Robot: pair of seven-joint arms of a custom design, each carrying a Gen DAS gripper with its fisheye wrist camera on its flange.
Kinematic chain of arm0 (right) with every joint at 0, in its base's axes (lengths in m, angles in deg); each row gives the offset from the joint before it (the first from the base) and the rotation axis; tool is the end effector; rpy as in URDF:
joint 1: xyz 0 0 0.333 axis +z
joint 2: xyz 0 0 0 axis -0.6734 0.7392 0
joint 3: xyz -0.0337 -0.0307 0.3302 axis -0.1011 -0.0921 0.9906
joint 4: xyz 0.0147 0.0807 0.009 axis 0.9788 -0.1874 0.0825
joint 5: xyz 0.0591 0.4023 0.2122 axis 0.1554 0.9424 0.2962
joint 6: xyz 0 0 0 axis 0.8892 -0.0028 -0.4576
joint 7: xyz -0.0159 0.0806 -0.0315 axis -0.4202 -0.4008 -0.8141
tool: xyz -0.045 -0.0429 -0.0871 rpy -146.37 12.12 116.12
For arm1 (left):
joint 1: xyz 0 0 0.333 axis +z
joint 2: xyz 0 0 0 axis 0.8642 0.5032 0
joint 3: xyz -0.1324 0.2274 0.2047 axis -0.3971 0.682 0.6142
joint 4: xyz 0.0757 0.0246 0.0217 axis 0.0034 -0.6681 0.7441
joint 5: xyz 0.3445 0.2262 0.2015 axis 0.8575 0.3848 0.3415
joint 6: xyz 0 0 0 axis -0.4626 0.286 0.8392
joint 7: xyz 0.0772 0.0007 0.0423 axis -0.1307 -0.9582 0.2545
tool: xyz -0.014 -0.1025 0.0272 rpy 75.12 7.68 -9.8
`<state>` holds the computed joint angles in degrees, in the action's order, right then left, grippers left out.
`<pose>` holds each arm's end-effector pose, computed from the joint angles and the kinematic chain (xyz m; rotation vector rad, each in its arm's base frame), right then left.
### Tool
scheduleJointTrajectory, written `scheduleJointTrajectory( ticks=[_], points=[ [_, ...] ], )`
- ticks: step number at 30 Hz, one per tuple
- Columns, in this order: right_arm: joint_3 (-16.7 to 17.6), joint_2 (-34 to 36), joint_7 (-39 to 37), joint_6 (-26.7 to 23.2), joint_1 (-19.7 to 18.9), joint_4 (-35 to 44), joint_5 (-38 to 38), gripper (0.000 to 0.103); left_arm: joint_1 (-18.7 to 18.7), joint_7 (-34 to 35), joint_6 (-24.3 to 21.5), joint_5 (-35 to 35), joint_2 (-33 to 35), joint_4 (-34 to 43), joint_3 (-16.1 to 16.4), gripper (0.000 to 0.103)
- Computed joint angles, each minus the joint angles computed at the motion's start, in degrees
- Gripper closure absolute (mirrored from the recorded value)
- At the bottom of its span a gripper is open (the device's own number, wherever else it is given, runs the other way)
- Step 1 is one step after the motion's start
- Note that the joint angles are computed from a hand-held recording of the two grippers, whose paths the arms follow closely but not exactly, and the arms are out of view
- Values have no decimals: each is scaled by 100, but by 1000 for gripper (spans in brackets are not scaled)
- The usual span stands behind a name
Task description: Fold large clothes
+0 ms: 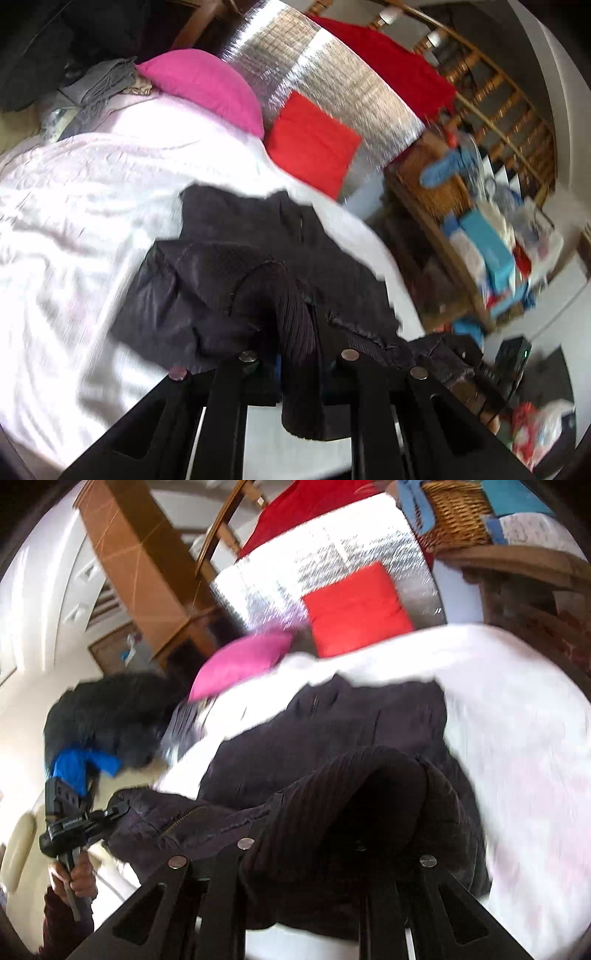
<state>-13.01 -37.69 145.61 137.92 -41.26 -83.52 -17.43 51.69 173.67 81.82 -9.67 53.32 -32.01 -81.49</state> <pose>0.3696 0.1517 0.5140 -1.0613 1.7131 -0.5049 0.6282 -0.1964 0.4892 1.7152 -2.0152 1.5306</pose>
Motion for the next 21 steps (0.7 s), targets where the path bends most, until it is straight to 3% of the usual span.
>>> scheduleJointTrajectory(
  ticks=[4,8,13,19,21],
  points=[
    [-87,877,-215,510,-553,544,6,85,21,-420,319,155,904,958,-190,91],
    [-140,1727,-630,677,-894,1104,114,85,-39,-1366,481,1149,1961,2131,-326,91],
    [-543,2760,-1043,882,-858,1770,264,85,3,-1922,653,1595,2871,3200,-568,91],
    [-558,3528,-1646,931,-1056,2454,609,85,-60,-2741,720,2413,3601,4043,-656,91],
    [-409,3714,-1973,930,-1213,2657,847,85,-69,-2989,725,2664,3807,4318,-684,91]
  ],
)
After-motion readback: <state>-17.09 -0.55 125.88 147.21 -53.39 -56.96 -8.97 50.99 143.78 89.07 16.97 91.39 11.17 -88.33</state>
